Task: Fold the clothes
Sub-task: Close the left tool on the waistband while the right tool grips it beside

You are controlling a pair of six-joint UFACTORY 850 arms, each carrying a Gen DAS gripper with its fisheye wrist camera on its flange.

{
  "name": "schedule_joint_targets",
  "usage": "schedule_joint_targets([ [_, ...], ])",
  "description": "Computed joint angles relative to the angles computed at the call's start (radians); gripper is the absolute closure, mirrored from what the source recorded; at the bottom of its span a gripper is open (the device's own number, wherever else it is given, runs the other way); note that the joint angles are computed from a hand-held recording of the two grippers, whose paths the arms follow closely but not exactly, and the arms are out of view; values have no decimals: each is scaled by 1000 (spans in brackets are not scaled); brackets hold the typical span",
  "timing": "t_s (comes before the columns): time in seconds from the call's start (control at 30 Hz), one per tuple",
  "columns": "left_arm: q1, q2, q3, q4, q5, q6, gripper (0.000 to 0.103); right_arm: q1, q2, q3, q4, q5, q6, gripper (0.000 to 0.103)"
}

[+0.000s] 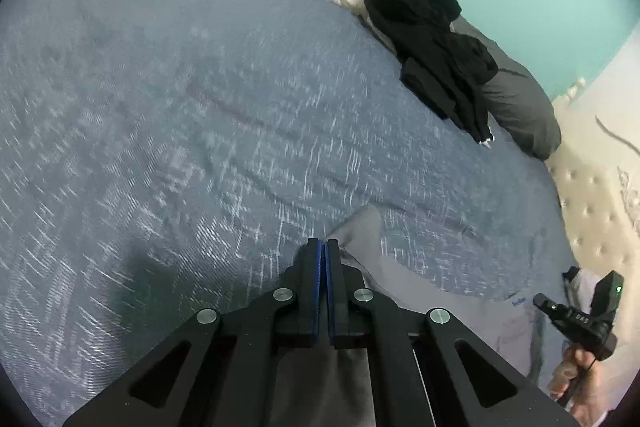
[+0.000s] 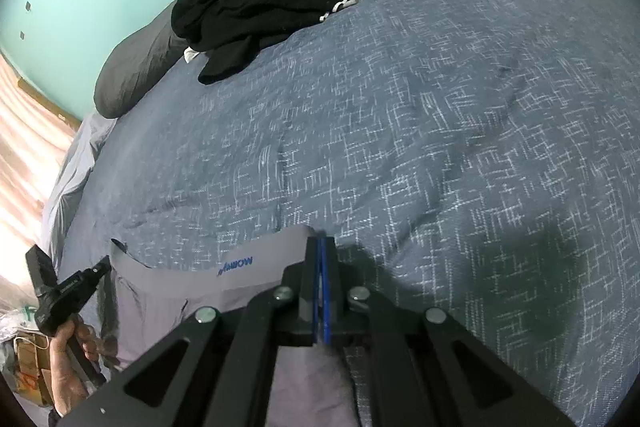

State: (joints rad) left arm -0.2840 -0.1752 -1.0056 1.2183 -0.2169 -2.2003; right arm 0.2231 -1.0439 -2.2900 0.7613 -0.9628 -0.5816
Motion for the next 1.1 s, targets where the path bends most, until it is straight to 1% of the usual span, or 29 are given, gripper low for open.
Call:
schedule_joint_targets([
  [0.03,4,-2,-1,-22,12,17,100,-2,-8,-13,12,-18,-1,102],
  [0.07,2,-1,-3,-18,2,15,100,-3,-17,-28,22,-35,5,102],
  [0.23,-14,6,-12,24,-65,-21,98,-3,-35,-63,20,-39,41,99],
  [0.27,-13,9,-11,45,-63,-39,96,-2,-44,-78,16,-47,47,96],
  [0.33,-9,9,-10,69,-49,-50,90,3,-53,-96,-7,-58,54,84],
  [0.37,-7,3,-16,62,-43,-35,84,4,-53,-97,-8,-63,45,73],
  [0.4,-6,-3,-21,58,-37,-24,81,6,-53,-97,-10,-67,37,71],
  [0.57,-3,-34,-47,59,-18,12,80,15,-52,-96,-29,-66,5,71],
  [0.67,-5,-57,-68,25,-25,67,80,19,-57,-101,-42,-64,-8,71],
  [0.7,-8,-61,-72,25,-37,67,82,19,-58,-102,-40,-62,-13,75],
  [0.73,-9,-64,-75,26,-44,66,86,18,-57,-97,-36,-61,-23,79],
  [0.77,-8,-64,-74,33,-41,59,96,19,-57,-97,-45,-58,-28,86],
  [0.83,-6,-65,-72,44,-36,45,97,21,-54,-91,-60,-43,-39,92],
  [0.87,-6,-63,-71,50,-38,38,98,21,-49,-82,-61,-34,-46,96],
  [0.97,-8,-56,-65,102,-47,-18,99,18,-20,-32,-31,6,-77,99],
  [1.1,-12,-55,-71,158,-65,-66,99,18,6,0,6,46,-121,100],
])
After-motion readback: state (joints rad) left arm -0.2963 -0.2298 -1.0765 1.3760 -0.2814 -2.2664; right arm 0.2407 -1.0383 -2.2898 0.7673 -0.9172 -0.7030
